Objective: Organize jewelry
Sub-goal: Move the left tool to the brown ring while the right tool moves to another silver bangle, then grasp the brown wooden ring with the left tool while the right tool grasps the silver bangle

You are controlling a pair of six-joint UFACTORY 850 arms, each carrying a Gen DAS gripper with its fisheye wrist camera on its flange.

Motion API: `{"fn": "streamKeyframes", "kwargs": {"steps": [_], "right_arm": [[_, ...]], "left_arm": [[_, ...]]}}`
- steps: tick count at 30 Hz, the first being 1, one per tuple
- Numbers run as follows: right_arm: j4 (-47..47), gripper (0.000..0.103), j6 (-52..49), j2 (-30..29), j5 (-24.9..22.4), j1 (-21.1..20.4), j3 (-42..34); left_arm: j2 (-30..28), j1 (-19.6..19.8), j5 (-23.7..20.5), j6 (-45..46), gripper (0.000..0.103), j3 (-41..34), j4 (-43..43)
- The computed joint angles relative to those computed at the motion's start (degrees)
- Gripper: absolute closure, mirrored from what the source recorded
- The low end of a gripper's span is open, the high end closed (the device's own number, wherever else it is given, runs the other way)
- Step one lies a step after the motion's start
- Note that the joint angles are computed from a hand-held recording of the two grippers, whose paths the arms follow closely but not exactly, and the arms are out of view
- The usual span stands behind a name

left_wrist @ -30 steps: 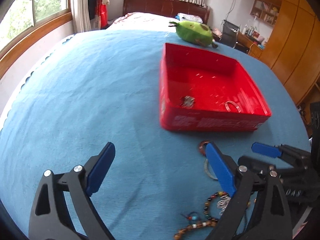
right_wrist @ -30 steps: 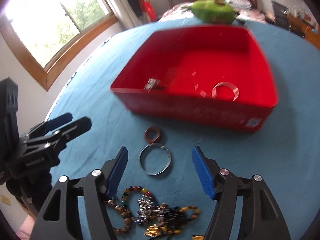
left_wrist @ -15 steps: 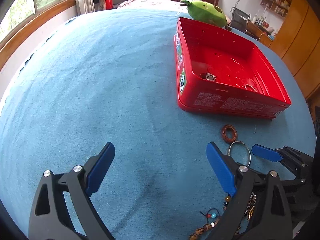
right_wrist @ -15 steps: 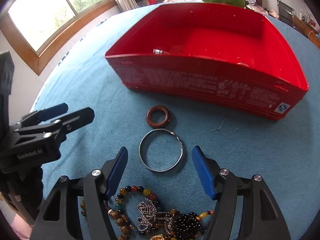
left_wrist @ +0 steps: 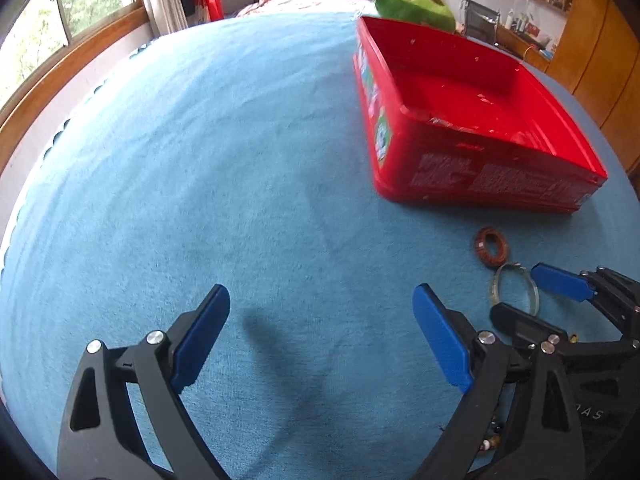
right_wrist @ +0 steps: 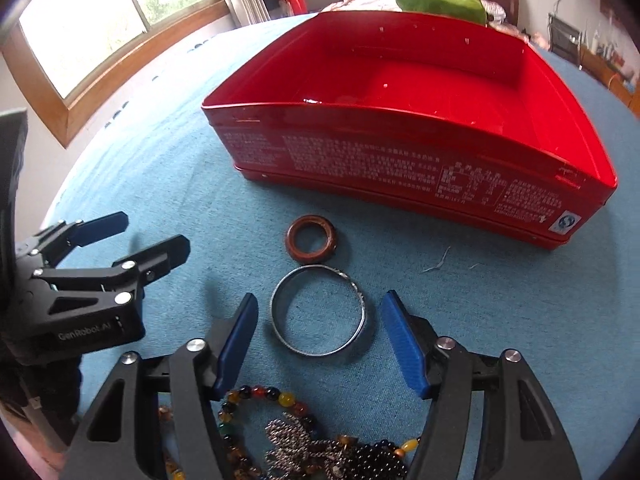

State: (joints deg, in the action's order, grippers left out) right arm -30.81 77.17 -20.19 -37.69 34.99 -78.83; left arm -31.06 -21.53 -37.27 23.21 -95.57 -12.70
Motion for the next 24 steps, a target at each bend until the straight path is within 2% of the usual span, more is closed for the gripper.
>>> {"fn": "streamKeyframes", "kwargs": {"steps": [3,4,13,17,24], "right_arm": [[-2.6,0.048,1.4,-2.2,-2.9,1.1,-2.5],[-3.2,0.053,1.9,-2.3,-3.4,1.3,-2.6],[-2.7,0.054,4.8,2.2,0.3,0.0,2.5],[-4.1,0.054,9.0,5.8,1.2,-1.2,6.3],[-5.9,0.054,13.4,10.4,2.4,-2.1,11.1]], "left_arm": [[-0.4,0.0,-0.5,-0.6,0.011,-0.4,0.7],[-0.4,0.0,-0.5,-0.3,0.011,-0.4,0.6],[-0.9,-0.3,-0.9,0.7,0.011,-1.1,0.1],[0.7,-0.2,0.3,2.5,0.011,1.1,-1.7],[0.9,-1.7,-3.3,4.6,0.011,-0.1,-6.8]]}}
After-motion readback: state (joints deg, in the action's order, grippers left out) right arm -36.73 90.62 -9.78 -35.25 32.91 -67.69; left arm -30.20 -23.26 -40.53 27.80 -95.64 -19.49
